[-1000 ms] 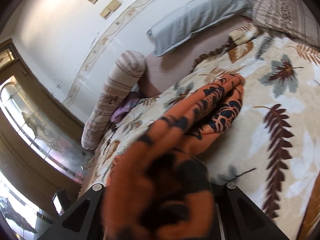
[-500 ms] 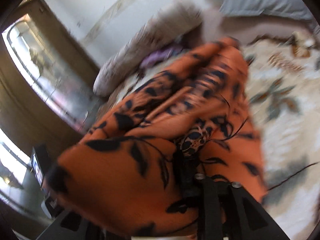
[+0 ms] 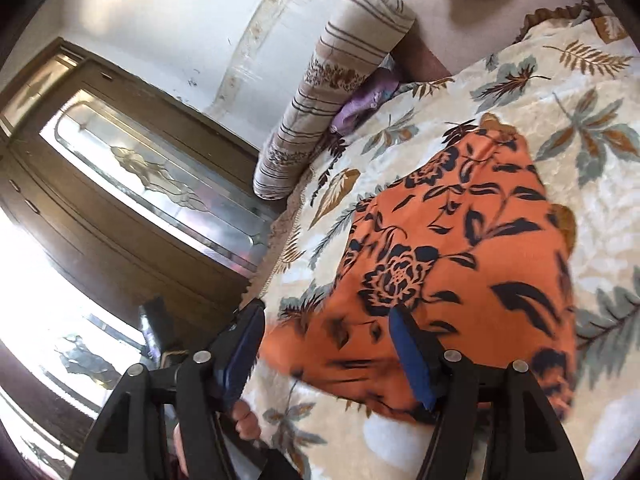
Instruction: Fold small clothes
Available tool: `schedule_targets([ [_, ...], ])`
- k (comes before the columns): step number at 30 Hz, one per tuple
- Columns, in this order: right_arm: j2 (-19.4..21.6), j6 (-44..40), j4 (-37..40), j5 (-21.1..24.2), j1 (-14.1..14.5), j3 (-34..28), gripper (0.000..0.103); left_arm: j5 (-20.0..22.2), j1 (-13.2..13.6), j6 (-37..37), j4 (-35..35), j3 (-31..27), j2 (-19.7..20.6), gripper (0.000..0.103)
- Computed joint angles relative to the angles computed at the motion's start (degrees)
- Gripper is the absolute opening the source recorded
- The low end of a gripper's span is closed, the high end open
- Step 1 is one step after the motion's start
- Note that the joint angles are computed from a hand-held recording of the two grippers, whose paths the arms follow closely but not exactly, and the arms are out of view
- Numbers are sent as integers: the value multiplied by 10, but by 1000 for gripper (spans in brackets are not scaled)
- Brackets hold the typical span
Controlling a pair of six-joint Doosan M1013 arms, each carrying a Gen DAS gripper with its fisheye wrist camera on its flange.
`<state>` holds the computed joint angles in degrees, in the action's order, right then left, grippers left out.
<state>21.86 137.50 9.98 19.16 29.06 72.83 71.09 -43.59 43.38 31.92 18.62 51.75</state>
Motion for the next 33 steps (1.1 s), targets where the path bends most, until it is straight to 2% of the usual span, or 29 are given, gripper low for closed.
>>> schedule_targets([
  [3, -22, 141, -165, 26, 8, 25, 67, -60, -3, -24, 2, 55, -29, 98],
  [4, -27, 179, -204, 39, 9, 31, 59, -84, -4, -29, -1, 73, -38, 98],
  [5, -29, 193, -214, 43, 8, 36, 43, -109, -4, -30, -9, 89, -47, 98],
  [6, -31, 195, -210, 51, 7, 39, 38, -136, -5, -25, -20, 105, -55, 98],
  [7, -30, 195, -204, 66, 4, 40, 38, -166, -6, -15, -31, 123, -64, 98],
  [8, -24, 176, -178, 90, 1, 34, 37, -195, -8, -2, -47, 139, -72, 98],
  [10, -10, 115, -103, 117, -5, 28, 35, -227, -10, 33, -89, 154, -79, 98],
  [11, -5, 104, -76, 112, -6, 32, 30, -232, -11, 51, -107, 155, -80, 98],
  [12, -5, 107, -69, 87, -5, 43, 29, -231, -14, 73, -125, 153, -78, 98],
  [13, -7, 134, -91, 56, -2, 57, 29, -224, -17, 89, -131, 148, -74, 98],
  [14, -8, 158, -119, 50, 1, 60, 26, -213, -21, 106, -133, 139, -69, 98],
  [15, -7, 170, -139, 60, 2, 57, 22, -197, -25, 121, -129, 127, -62, 98],
  [18, -7, 138, -109, 62, -4, 59, 15, -122, -30, 147, -131, 71, -30, 98],
  [19, -7, 136, -104, 64, -5, 60, 11, -110, -29, 148, -142, 66, -27, 98],
  [21, -10, 120, -83, 55, -7, 66, 10, -98, -25, 140, -159, 62, -24, 98],
  [26, -12, 85, -77, 50, -8, 72, 10, -126, -25, 146, -194, 116, -49, 98],
  [33, -13, 62, -49, 25, -10, 81, 10, -208, -26, 106, -218, 227, -108, 98],
])
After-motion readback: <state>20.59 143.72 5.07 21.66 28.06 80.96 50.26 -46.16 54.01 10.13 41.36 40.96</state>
